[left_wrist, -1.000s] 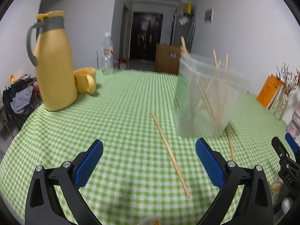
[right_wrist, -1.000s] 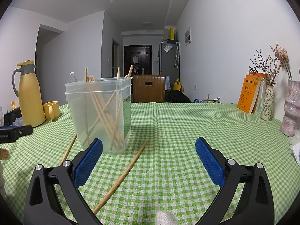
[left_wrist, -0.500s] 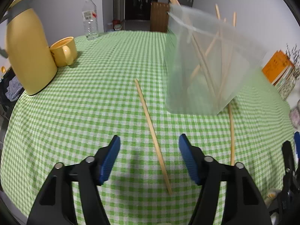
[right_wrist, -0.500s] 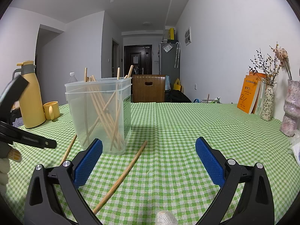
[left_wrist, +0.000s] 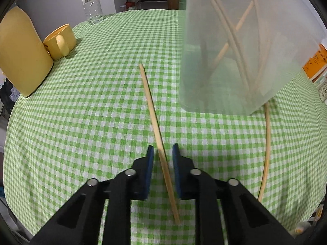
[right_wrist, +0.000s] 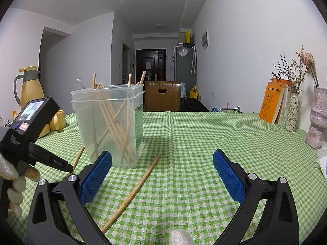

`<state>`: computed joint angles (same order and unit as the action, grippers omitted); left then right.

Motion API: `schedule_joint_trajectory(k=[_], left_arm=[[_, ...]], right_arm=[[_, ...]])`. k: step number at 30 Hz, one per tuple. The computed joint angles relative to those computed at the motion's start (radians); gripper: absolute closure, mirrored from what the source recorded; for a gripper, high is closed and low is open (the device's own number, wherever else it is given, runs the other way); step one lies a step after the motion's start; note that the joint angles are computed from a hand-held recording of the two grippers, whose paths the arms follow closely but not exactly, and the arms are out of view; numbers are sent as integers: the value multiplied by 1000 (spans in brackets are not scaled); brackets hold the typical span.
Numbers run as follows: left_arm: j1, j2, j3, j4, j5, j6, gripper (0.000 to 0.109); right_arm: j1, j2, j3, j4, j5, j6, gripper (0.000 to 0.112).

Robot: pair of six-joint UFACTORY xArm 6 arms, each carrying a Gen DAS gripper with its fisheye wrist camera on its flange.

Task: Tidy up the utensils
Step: 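Lower the left tool onto a loose chopstick and close it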

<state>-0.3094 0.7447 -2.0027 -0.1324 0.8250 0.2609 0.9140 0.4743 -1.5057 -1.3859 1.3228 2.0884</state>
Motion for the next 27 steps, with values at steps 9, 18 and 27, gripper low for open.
schedule_joint_trajectory(k=[9, 18, 27], left_arm=[[4, 142, -238, 29, 131, -48, 103], [-1, 191, -304, 55, 154, -49, 104], [16, 70, -108, -22, 57, -2, 105]], right_arm=[[-1, -6, 8, -4, -7, 2, 17], [-2, -4, 6, -6, -11, 1, 17], [-2, -4, 5, -6, -10, 1, 17]])
